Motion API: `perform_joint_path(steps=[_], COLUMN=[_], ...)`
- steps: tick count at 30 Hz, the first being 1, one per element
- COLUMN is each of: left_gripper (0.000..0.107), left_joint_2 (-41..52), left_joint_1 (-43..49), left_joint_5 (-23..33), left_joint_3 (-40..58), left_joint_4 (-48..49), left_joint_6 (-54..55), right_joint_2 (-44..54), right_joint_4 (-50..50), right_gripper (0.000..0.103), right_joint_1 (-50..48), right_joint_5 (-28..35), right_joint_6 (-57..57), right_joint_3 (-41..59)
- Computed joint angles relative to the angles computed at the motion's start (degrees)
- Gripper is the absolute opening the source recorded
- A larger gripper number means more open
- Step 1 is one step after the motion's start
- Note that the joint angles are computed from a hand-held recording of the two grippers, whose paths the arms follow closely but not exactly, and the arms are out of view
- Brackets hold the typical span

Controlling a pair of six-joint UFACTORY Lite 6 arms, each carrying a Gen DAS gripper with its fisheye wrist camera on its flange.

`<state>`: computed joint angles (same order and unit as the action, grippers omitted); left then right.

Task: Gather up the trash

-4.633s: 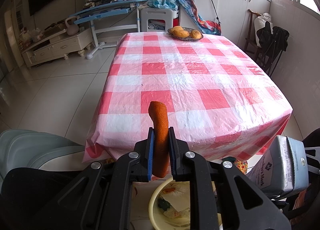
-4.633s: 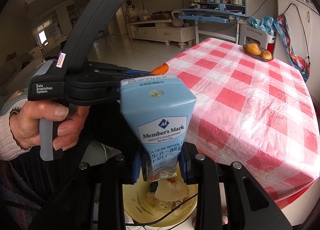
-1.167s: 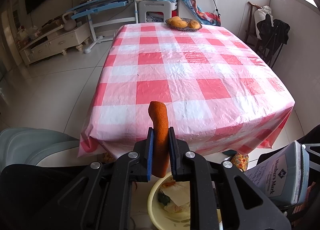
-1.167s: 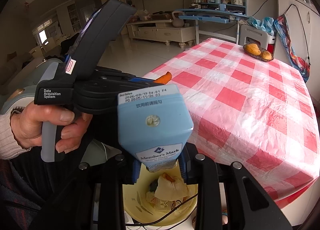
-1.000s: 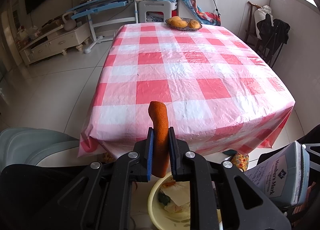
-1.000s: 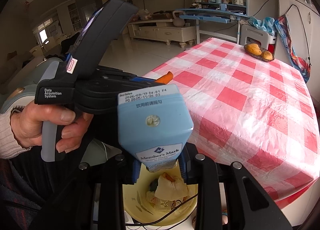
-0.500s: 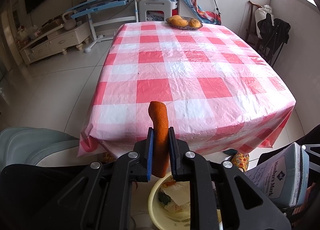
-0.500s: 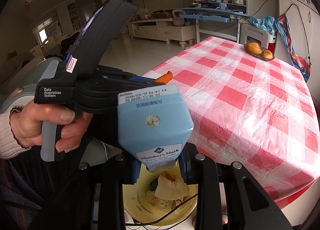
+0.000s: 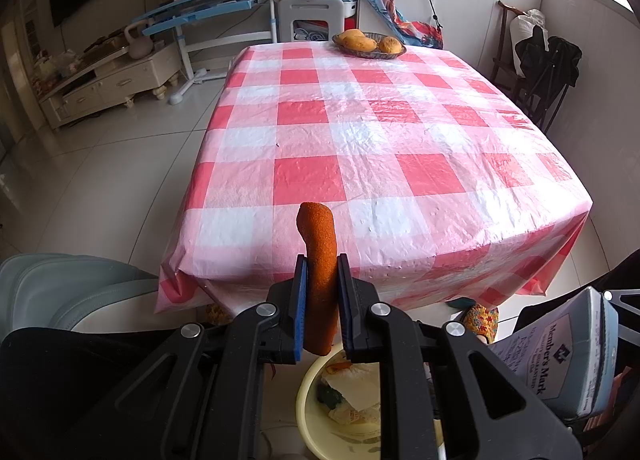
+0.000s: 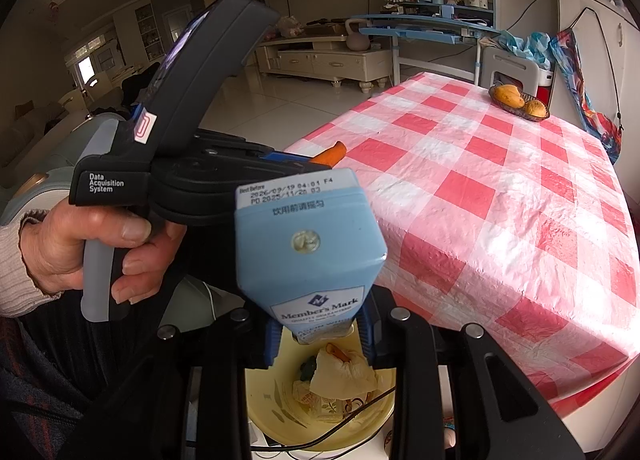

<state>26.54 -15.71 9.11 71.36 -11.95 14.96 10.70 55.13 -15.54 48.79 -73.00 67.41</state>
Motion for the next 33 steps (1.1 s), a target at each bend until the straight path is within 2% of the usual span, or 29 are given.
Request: perform_joint_path(steps=[33], left_gripper=[0.014], left_joint_2=[0.8], left_joint_1=[0.0], left_joint_5=[0.2], left_joint_3=[0.4], left_joint_4=[1.2], left_joint_6=[-1.2], right_joint_2=[0.0], right_joint_4=[-0.2], right_gripper=[0.031], right_joint_1=[0.1], right_joint_5=[-0.3], right_joint_6=[0.2], right_joint_3=[-0.1])
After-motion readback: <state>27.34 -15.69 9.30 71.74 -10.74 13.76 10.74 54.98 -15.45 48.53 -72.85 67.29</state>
